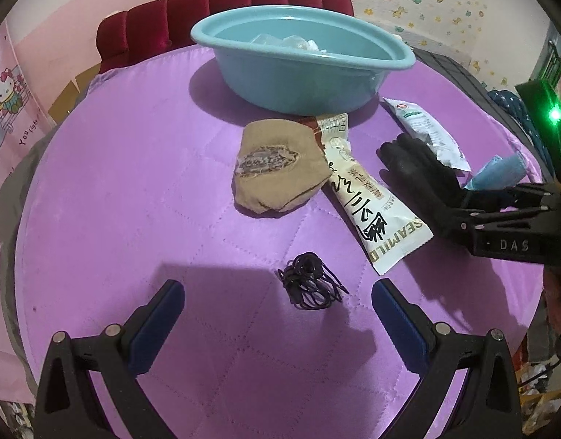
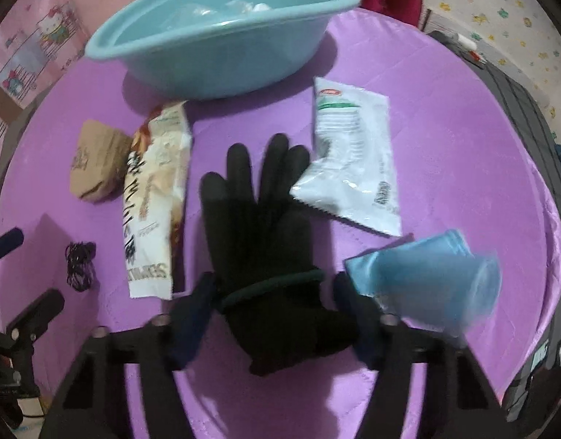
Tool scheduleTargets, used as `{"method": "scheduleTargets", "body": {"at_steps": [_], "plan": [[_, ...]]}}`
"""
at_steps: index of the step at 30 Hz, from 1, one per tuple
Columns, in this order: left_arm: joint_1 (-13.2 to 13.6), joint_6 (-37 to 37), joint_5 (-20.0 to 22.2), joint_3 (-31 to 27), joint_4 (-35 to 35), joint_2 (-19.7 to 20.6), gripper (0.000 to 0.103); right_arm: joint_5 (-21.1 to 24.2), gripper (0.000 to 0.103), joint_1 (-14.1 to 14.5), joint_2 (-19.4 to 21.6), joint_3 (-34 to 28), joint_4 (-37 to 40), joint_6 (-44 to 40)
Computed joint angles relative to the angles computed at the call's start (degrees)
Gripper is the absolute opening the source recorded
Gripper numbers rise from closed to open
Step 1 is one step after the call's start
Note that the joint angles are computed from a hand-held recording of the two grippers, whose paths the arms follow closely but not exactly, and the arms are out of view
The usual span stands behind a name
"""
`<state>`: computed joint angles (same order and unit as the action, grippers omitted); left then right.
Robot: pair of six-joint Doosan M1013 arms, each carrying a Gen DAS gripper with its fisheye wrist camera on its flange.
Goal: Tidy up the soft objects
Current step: 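Grasp the black glove with the right gripper while the left gripper grasps the black coiled cord, then carry the black glove and coiled cord with both grippers over the basin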
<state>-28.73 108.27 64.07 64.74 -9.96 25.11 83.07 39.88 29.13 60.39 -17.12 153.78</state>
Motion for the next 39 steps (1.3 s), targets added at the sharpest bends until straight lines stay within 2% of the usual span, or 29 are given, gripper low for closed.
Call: {"method": "scheduleTargets", "body": {"at_steps": [1, 4, 8, 13, 14, 17, 19, 22, 25, 26, 29, 39], "plan": [[0.01, -0.11, 0.25, -0.12, -0.1, 0.15, 0.103, 0.18, 0.037, 0.22, 0.08, -0.23, -0.75, -0.34], [0.01, -0.14, 0.97, -0.64, -0.55, 0.64, 0.103, -1.71, 0.029, 0.26, -0.68, 0.33, -0.35, 0.5], [0.01, -0.09, 1.86, -1.3, -1.32, 1.27, 0.103, -4.54, 0.025, -0.25, -2.04, 1.74, 1.4, 2.09], [-0.08, -0.69, 2.81, -2.16, -2.25, 2.08, 0.103, -5.58, 0.024, 0.1, -2.74, 1.84, 0.84, 1.62], [-0.14, -0.79, 2.76, -2.2, -2.28, 2.13, 0.103, -5.15, 0.024, 1.06, -3.04, 1.81, 0.3, 2.31], [-0.31, -1.05, 3.37, -2.51, -2.67, 2.49, 0.102, -4.27, 0.024, 1.18, -3.34, 1.25, 0.15, 1.79], [-0.5, -1.47, 3.69, -2.66, -2.88, 2.77, 0.097, -4.45, 0.024, 1.22, -3.51, 1.44, 0.12, 1.82], [-0.64, -2.12, 4.78, -3.0, -3.02, 3.17, 0.082, -4.89, 0.024, 1.25, -3.63, 1.52, 0.13, 1.9], [-0.67, -2.01, 5.12, -2.85, -3.68, 3.15, 0.042, -5.39, 0.024, 1.33, -3.95, 1.9, -0.09, 1.95], [-0.65, -1.69, 4.96, -2.71, -3.95, 3.04, 0.026, -5.45, 0.024, 1.35, -4.04, 1.92, -0.09, 1.96], [-0.59, -1.5, 5.39, -2.81, -4.54, 2.97, 0.022, -5.26, 0.024, 1.39, -4.2, 1.69, -0.1, 1.74], [-1.12, -1.29, 5.75, -3.49, -4.87, 1.71, 0.021, -6.29, 0.025, 0.73, -5.38, 1.66, 1.07, 0.79]]}}
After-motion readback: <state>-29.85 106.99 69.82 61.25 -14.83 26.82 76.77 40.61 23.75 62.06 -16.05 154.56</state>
